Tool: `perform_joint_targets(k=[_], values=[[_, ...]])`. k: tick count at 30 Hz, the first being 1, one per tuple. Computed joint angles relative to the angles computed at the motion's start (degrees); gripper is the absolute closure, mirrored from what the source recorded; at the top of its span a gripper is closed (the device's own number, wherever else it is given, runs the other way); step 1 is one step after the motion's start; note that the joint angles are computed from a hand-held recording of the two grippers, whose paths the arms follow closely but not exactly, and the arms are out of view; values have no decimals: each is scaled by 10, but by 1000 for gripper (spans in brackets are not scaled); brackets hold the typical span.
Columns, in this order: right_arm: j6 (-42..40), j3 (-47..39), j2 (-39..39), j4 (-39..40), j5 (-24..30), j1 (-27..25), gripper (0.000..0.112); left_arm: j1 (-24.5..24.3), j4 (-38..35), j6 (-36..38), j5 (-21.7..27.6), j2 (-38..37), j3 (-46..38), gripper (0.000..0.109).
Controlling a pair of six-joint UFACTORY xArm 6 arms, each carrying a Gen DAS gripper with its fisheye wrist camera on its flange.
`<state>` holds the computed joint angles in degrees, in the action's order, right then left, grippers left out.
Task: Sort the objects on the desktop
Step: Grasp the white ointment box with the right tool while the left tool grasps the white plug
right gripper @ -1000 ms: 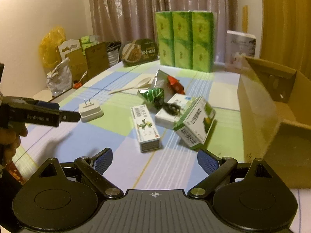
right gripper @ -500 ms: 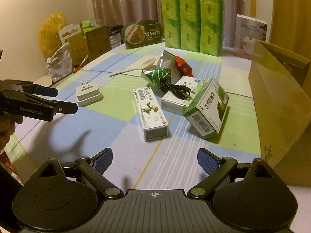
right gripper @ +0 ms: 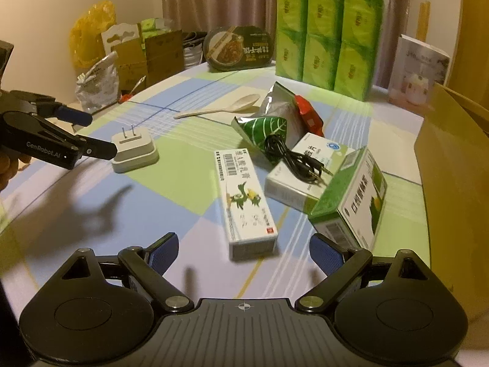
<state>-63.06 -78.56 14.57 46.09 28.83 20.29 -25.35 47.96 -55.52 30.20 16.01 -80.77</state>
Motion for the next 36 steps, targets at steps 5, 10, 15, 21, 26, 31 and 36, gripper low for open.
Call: perform_joint_targets(k=[5,10,15,21,26,31,36], values=[[11,-27,27,-24,7,3,38,18,-49,76,-14,23,-15,22],[19,-38,38,-32,7,7,42,32,-95,136,-42,43,-26,30],[28,-56,51,-42,11,11,48,43,-170,211,-66,66,-39,35],[47,-80,69,-52,23,14,77,42,-218,244,-70,75,-42,45],[50,-56,45,-47,29,7,77,29,-187,201,-44,74,-50,46],[46,12,-16,-45,35,-15,77,-3,-194,160,-33,60,-41,47],[37,95,-92,-55,39,-51,77,-50,-193,134,-26,53,-39,47]])
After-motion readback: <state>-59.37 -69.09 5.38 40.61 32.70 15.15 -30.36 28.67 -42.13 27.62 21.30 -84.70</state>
